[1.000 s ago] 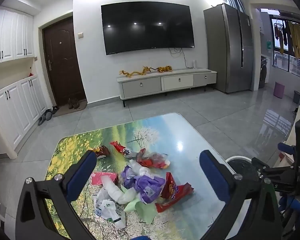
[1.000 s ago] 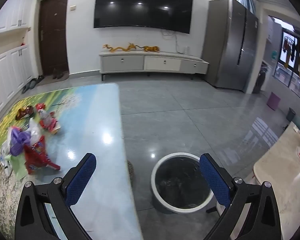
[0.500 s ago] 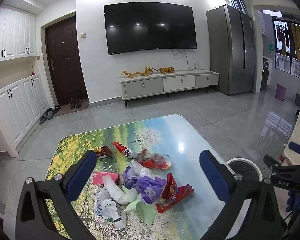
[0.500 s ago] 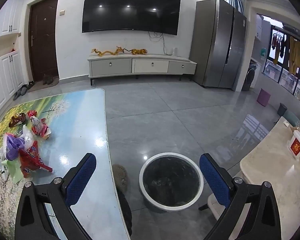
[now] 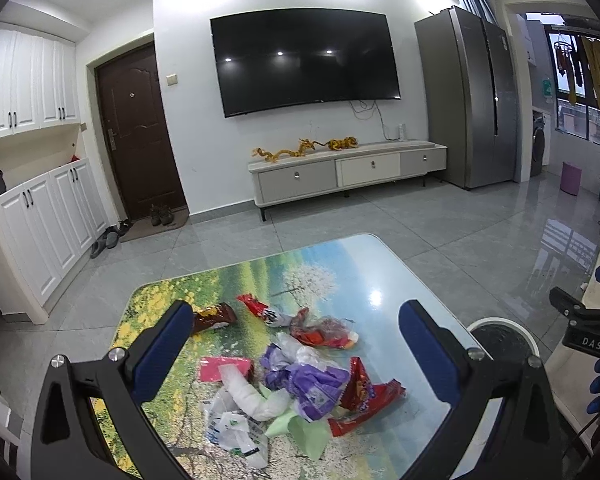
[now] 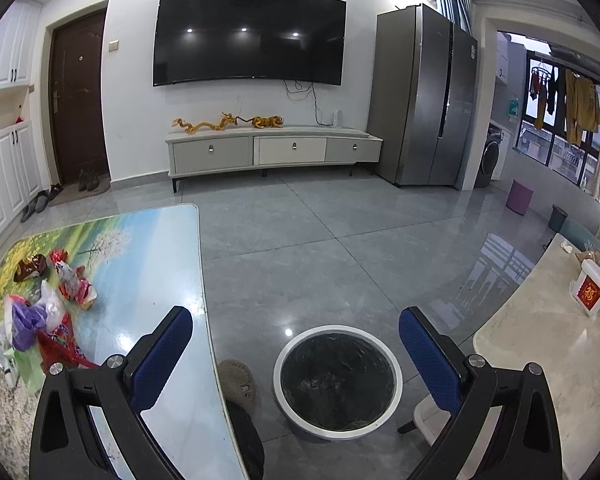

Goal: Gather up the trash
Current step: 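Move both tools toward the pile of trash on the table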

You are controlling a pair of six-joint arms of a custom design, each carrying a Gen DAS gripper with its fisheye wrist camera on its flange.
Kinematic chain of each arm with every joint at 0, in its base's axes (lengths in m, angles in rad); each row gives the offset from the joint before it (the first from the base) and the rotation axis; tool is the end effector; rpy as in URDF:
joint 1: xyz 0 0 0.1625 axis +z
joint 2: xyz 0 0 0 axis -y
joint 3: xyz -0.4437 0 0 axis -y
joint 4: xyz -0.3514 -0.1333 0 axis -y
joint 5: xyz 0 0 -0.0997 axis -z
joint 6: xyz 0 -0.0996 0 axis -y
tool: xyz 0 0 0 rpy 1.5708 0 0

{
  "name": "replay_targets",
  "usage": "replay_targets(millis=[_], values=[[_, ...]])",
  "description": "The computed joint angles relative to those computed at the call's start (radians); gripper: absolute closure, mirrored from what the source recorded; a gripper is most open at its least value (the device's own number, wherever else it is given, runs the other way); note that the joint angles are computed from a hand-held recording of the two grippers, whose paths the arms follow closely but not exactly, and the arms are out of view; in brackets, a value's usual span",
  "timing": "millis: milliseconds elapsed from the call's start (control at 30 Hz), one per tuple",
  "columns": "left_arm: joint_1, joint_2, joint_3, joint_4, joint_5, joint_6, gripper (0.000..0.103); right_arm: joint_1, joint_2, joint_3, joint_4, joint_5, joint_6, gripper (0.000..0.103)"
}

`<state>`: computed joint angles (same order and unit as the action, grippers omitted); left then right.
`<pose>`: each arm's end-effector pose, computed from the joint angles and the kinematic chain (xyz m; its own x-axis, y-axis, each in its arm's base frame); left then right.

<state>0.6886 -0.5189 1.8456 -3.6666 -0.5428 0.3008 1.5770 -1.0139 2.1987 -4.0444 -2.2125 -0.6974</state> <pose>-0.3071 -0.5358 0.0739 -0.5883 0.1548 -0.7937 0.7634 0.4300 -0.4820 0.0766 -0.4707 0.2872 -0.6157 0.2582 0.7445 -0.5181 0.5793 -0.6293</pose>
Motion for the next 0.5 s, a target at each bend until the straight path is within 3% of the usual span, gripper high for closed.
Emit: replay_targets(millis=[267, 500], values=[[-0.006, -0.044, 0.025, -0.050, 0.053, 0.001, 0.000, 0.025, -0.005, 0.009, -0.017, 0.014, -0.005, 0.000], [0.056, -0.095, 0.034, -0.038, 0.006, -0.005, 0.000, 0.075, 0.020, -0.038, -0.061, -0.057, -0.048, 0.000]])
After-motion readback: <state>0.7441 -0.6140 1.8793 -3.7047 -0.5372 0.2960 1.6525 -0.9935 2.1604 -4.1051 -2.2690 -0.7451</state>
